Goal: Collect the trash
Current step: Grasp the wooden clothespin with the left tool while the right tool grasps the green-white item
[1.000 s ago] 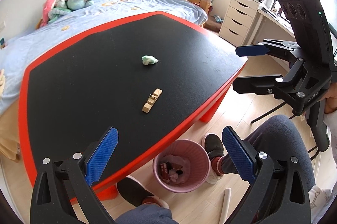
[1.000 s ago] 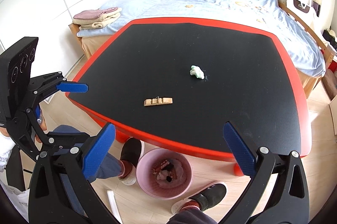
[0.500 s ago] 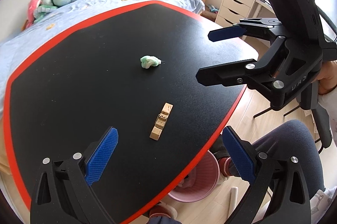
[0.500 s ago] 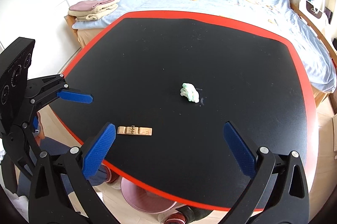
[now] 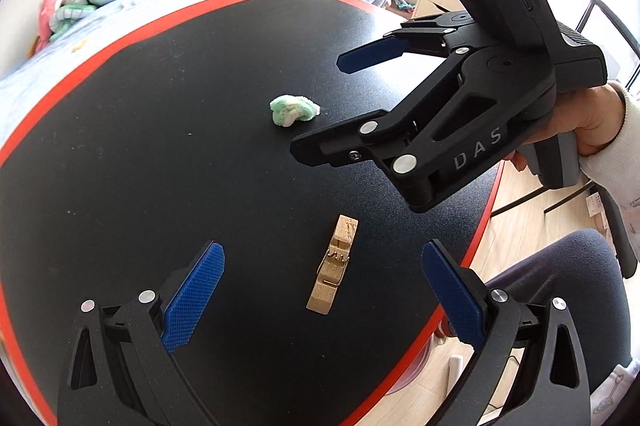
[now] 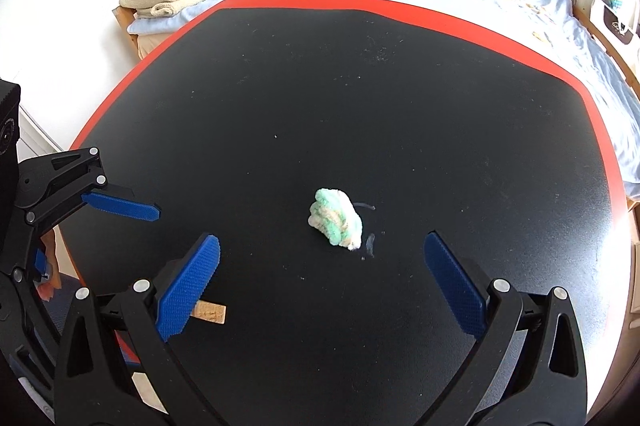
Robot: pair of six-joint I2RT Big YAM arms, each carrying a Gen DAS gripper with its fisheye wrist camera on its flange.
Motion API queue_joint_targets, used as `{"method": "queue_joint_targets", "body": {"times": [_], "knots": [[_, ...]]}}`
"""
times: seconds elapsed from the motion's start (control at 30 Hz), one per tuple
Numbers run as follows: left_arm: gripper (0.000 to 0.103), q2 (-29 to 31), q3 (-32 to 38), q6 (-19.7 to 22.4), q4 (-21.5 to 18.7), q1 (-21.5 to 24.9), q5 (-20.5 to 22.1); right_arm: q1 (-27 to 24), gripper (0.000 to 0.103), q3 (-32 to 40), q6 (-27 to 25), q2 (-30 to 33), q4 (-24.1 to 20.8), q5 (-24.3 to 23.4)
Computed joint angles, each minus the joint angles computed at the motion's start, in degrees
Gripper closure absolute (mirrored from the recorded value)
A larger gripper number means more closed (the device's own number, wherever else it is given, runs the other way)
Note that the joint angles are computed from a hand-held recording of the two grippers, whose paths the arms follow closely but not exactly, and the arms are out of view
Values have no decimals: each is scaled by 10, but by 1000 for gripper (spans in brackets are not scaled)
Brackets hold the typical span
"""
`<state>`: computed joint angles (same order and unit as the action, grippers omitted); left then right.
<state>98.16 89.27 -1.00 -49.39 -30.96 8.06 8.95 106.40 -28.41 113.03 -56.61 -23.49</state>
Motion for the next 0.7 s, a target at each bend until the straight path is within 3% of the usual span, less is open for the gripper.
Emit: {"method": "queue_joint_targets", "body": {"times": [0.07,0.17,0.3,0.37,0.43,0.5,0.7], "knots": [[8,1,-2,3,2,0,-2,1,20,5,-1,7,1,0],[12,1,-6,2,7,-2,-4,6,33,12,-5,17,-1,10],[35,4,-4,5,0,-7,-20,9,48,9,-4,18,14,17],[49,2,-3,6,0,-9,-32,10,69,7,-5,17,20,22],[74,2,0,2,-6,-10,-36,12,80,4,-9,14,24,29],[89,4,7,3,-15,-8,-33,12,81,2,-11,13,23,28],[90,5,17,-8,-26,-6,-36,12,82,-16,-7,-1,30,26]]}}
